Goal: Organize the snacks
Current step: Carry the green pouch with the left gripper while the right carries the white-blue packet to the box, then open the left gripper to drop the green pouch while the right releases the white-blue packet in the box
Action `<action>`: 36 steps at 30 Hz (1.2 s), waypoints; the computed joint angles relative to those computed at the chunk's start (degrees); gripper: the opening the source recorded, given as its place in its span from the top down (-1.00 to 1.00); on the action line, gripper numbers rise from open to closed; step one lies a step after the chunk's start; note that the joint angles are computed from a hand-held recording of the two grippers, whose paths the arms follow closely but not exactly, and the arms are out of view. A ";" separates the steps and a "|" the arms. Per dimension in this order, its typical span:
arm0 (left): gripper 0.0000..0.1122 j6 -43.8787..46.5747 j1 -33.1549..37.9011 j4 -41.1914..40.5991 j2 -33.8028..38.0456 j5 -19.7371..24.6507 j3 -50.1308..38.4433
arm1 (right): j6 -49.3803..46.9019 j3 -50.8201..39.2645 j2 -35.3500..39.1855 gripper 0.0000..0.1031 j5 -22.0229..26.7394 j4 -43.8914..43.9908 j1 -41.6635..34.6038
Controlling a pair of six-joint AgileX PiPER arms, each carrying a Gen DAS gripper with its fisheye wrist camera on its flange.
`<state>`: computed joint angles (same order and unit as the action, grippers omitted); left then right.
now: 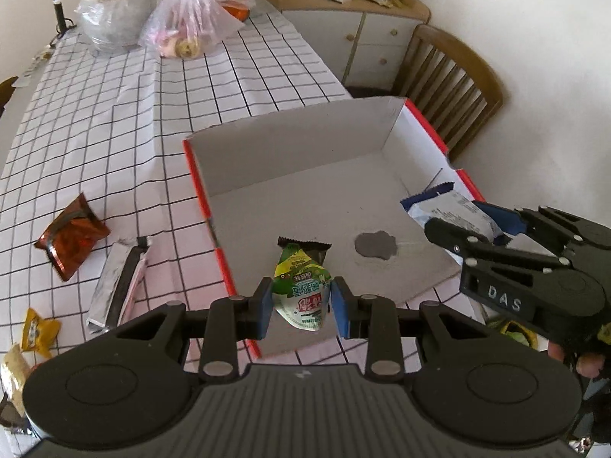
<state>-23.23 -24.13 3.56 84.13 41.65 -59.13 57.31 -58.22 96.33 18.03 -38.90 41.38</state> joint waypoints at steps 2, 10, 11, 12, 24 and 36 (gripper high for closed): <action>0.44 0.36 0.43 -0.25 2.90 -0.07 -1.65 | -1.25 -0.88 1.72 0.07 -0.07 0.59 -0.56; 0.44 4.44 3.27 -2.96 14.59 1.29 -9.67 | -13.85 -7.17 9.98 0.07 0.10 10.80 -2.99; 0.44 4.46 3.40 -2.93 15.64 1.53 -10.47 | -16.09 -7.93 10.85 0.07 0.25 12.78 -3.23; 0.44 4.86 3.63 -3.27 16.88 1.90 -11.46 | -18.29 -8.66 11.67 0.07 0.40 14.83 -3.43; 0.44 5.93 3.72 -3.56 25.52 5.57 -18.97 | -31.26 -15.45 18.30 0.06 5.26 25.76 -3.54; 0.44 6.37 2.85 -2.76 27.00 5.03 -18.92 | -31.15 -14.39 17.70 -0.03 4.72 26.27 -3.68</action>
<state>-16.85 -21.28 0.81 111.12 46.67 -78.04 26.16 -72.60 114.04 22.76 -12.63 37.70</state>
